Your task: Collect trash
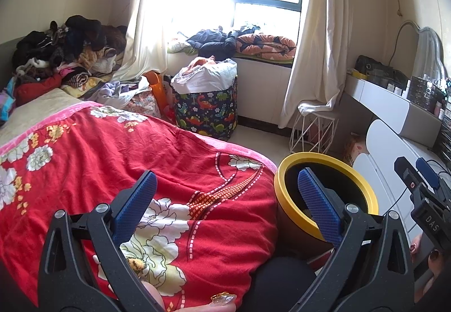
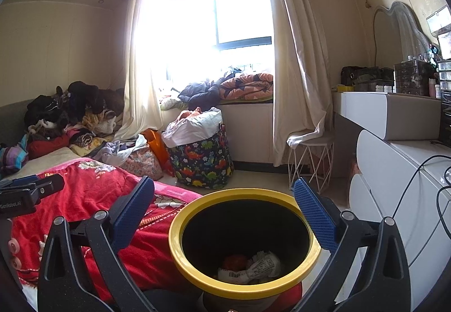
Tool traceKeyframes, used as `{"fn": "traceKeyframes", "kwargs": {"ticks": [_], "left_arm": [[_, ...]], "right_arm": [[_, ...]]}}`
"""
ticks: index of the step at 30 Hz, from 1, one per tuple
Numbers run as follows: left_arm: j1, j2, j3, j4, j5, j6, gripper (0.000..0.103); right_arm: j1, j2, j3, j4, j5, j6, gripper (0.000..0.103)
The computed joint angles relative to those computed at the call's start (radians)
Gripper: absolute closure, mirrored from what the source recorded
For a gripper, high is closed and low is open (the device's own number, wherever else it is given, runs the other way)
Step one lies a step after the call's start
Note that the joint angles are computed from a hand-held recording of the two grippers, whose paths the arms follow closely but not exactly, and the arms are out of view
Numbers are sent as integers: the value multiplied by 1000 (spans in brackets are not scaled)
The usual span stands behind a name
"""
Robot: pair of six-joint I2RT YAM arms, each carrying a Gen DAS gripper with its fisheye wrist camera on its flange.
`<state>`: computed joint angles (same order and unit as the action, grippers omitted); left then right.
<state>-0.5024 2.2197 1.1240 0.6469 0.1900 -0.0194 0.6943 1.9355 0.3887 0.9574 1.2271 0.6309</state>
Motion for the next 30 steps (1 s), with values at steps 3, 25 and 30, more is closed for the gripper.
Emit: {"fn": "traceKeyframes", "kwargs": {"ticks": [3, 25, 30], "left_arm": [[0, -1, 0, -1, -3, -4, 11], [1, -5, -11, 9, -13, -7, 11], [1, -4, -11, 9, -16, -7, 11]], "right_arm": [[3, 1, -2, -3, 5, 7, 6], [-2, 5, -15, 22, 5, 0, 6], [-3, 7, -17, 29, 6, -3, 6]]}}
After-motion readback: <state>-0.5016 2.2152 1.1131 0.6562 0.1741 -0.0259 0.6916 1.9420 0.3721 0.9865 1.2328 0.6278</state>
